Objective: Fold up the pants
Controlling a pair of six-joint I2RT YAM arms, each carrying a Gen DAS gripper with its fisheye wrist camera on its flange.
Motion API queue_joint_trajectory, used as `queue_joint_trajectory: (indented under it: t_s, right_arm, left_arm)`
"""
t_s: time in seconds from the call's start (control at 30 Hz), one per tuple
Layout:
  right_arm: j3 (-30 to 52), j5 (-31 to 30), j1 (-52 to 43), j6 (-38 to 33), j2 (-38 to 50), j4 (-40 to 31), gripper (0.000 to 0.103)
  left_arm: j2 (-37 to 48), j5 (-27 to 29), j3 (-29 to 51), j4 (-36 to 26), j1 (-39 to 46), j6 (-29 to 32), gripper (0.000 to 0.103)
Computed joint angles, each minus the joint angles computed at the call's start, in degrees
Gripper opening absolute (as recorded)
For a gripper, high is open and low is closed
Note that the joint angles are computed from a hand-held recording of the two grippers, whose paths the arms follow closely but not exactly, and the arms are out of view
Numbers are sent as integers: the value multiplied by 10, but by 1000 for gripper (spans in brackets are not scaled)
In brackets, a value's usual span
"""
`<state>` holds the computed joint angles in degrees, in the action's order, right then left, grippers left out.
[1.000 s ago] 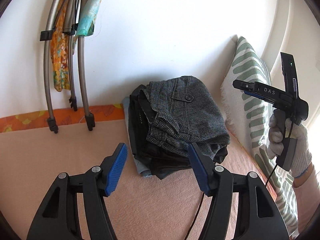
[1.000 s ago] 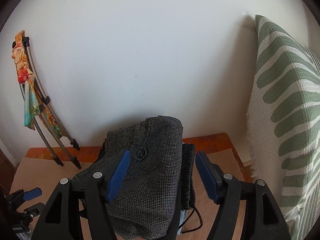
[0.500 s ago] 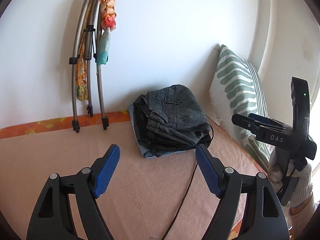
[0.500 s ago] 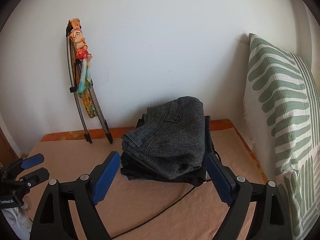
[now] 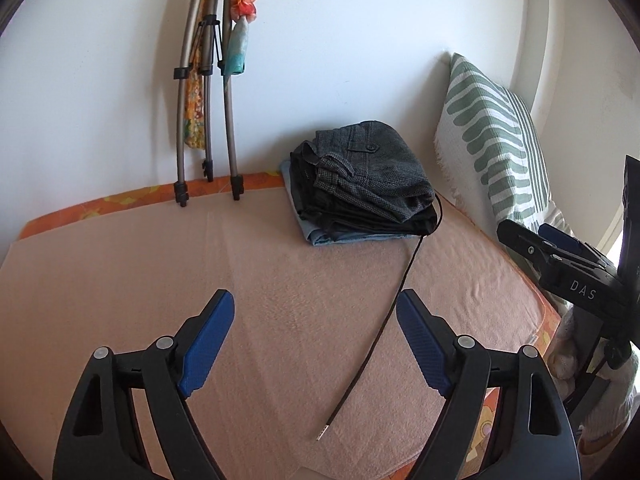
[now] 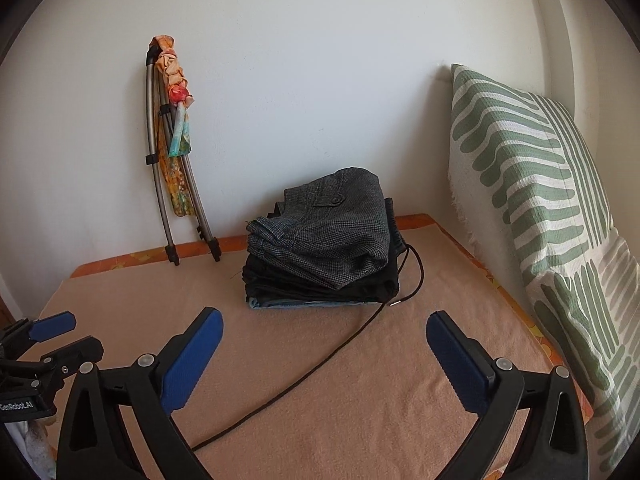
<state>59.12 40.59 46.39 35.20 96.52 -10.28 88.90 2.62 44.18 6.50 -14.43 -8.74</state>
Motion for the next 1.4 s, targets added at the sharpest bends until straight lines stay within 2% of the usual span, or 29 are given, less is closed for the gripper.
queue_joint_trajectory:
  t_s: [0.2,0.47,0.83,1.1,1.2,1.4]
  right_arm:
    - [-13,4,9,9,6,8,103]
    - [-1,21,17,-6,26,19,103]
    - [-2,27,14,4,27,30,103]
    - [4,31,15,4,31,31,103]
    - [7,31,15,4,34,28,103]
    - [10,31,14,1,41,27,103]
  left_arm:
    - [-14,-28,-30,30,4,12,83]
    - [-9,-49,-38,31,1,27,83]
    - [9,-43,-26,5,11,10,83]
    - [-7,-60,-40,22,3,13,84]
    - [-13,-59,-45,30,6,14,89]
    - [-21,-64,-51,36,6,14,89]
